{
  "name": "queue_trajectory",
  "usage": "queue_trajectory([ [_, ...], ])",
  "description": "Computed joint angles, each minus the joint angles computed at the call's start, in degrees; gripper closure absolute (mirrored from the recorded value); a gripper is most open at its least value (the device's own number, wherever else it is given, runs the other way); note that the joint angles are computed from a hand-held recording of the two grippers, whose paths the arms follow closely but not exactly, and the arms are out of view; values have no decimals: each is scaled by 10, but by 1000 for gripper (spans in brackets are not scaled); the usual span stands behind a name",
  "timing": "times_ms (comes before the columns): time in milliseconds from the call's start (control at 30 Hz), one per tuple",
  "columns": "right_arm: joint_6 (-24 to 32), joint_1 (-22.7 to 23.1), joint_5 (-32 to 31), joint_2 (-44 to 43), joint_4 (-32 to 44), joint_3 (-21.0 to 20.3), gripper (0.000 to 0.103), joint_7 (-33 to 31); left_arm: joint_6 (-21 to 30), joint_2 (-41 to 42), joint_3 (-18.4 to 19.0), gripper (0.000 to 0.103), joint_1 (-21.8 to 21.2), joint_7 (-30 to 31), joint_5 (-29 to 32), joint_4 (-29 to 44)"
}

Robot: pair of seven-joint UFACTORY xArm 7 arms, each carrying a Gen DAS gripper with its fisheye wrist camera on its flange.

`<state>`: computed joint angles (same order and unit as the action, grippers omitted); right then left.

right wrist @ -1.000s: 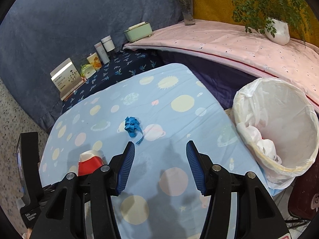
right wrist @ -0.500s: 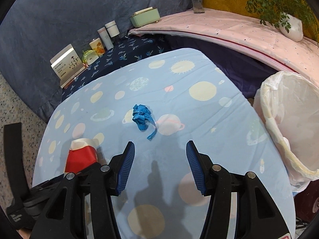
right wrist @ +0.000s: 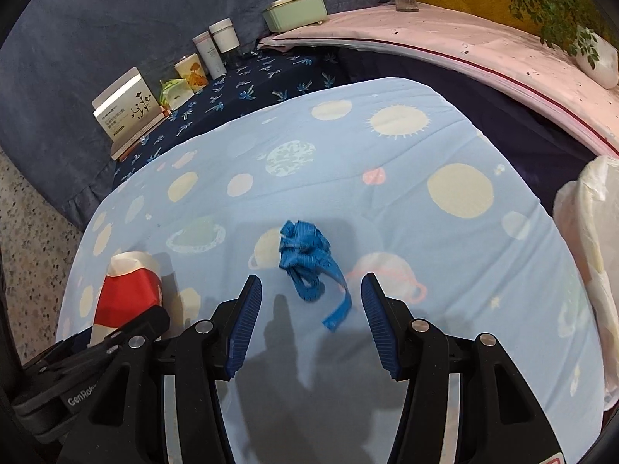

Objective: Collect trash
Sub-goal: 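Grasp the red-white cup with the left tool while the right tool grasps the blue ribbon, then carry the cup and blue ribbon over the wastebasket and release both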

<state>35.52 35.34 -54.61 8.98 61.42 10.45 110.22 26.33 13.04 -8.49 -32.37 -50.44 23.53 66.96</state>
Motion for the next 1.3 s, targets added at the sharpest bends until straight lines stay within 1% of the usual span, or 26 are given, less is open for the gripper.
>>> queue_trajectory([
  [167,-11,-3,2,28,23,-12,50,-14,-3,20,3,21,3,11,-10,15],
  [300,0,6,-2,44,38,-21,50,-22,-7,26,10,21,-2,11,-4,20],
  [367,9,11,-3,47,43,-23,56,-25,-9,27,10,21,-2,13,-5,22],
  [433,13,13,0,49,44,-25,71,-27,-9,28,11,21,-5,13,-4,22],
  [533,13,15,2,45,41,-26,79,-26,-9,26,10,21,-6,16,-6,21],
  [600,8,14,2,40,34,-26,81,-19,-9,23,9,21,-7,17,-7,18],
  [900,12,10,-9,-18,-19,-3,82,28,-1,-3,-4,21,-20,3,4,3],
  [1133,40,-8,-9,-98,-79,38,82,63,14,-25,-22,21,-38,-13,23,2],
  [1300,70,-31,8,-175,-130,76,82,79,29,-34,-37,21,-57,-28,47,14],
])
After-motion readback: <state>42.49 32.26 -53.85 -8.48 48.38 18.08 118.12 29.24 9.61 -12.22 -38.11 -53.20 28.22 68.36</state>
